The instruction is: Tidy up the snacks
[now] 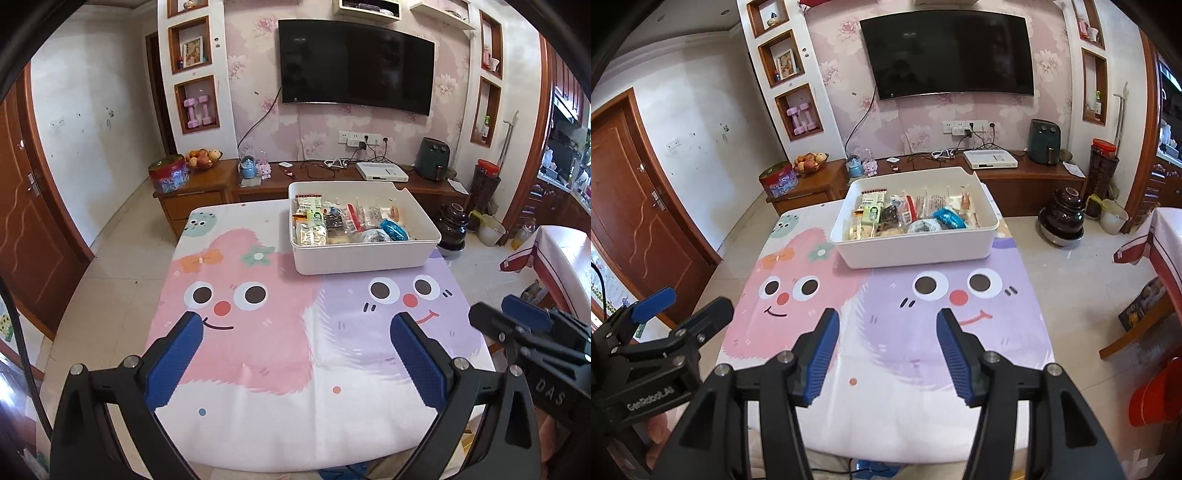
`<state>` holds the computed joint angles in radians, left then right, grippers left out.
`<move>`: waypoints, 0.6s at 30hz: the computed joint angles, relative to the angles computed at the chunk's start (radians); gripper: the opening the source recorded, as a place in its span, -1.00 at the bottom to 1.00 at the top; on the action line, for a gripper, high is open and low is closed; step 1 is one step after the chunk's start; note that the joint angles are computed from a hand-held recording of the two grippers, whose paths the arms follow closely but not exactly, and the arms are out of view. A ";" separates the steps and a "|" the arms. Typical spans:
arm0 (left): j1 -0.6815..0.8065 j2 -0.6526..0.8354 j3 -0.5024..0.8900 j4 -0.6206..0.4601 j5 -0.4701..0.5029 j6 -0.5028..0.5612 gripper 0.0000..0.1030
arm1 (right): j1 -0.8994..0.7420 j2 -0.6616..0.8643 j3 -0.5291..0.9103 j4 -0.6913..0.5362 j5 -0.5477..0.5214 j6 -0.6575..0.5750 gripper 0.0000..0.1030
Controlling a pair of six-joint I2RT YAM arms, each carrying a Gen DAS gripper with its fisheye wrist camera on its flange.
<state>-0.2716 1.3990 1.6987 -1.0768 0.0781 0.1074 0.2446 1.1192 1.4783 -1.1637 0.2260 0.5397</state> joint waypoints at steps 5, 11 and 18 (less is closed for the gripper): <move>0.008 -0.020 -0.031 0.009 0.004 -0.011 0.96 | 0.069 -0.019 -0.020 -0.010 0.075 0.056 0.16; 0.003 -0.022 -0.066 0.004 -0.008 -0.014 0.96 | 0.095 -0.015 -0.025 -0.008 0.093 0.066 0.18; 0.009 -0.021 -0.085 0.016 -0.028 -0.025 0.96 | 0.085 0.003 -0.031 0.000 0.062 0.060 0.20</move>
<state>-0.2629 1.3777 1.6138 -1.0605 0.0504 0.0828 0.3295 1.1220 1.4471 -1.1634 0.2879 0.5997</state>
